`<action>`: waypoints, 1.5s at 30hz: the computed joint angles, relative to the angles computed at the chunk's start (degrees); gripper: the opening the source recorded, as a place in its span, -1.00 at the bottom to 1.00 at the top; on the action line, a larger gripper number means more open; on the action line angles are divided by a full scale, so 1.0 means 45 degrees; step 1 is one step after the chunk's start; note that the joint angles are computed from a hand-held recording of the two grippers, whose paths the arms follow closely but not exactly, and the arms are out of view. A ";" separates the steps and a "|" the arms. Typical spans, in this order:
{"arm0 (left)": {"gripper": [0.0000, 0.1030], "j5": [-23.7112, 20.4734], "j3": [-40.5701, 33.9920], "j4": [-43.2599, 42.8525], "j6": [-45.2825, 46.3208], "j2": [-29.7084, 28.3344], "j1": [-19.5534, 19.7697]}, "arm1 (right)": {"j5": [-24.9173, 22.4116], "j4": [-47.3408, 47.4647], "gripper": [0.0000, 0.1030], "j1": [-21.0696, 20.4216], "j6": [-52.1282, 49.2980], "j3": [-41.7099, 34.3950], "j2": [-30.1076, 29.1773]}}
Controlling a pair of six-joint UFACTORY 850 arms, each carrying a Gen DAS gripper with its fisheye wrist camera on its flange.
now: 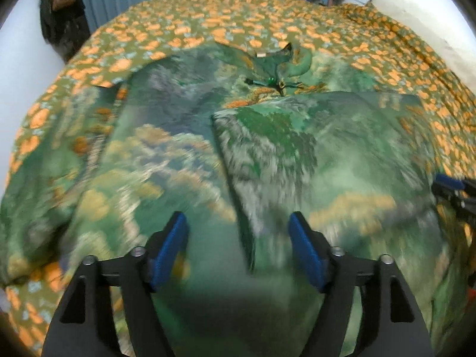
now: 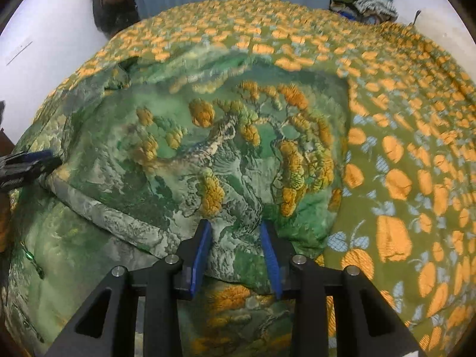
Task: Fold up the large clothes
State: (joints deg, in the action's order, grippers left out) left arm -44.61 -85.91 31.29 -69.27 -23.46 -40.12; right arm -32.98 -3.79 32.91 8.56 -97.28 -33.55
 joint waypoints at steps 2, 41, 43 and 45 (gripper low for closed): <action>0.66 -0.0391 0.0774 0.0435 -0.0387 0.0750 -0.0295 | 0.0315 0.0407 0.43 0.0076 -0.0075 0.0575 0.0587; -0.79 -0.3701 0.7369 0.4436 -0.9696 0.8219 0.2808 | 0.3415 0.0956 0.51 0.3202 0.1038 0.5583 0.5345; -0.79 -0.5327 0.5458 0.5754 -0.7928 0.6811 0.1642 | 0.3602 0.0851 0.51 0.3147 0.1291 0.5768 0.5455; -0.79 -0.6181 0.4000 0.6911 -0.6263 0.5658 0.0642 | 0.3667 0.0982 0.51 0.3081 0.1294 0.5876 0.5539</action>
State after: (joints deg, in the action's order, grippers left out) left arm -72.43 -67.91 62.39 -97.46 2.00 -37.23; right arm -16.48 0.63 46.77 14.38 -70.84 -8.62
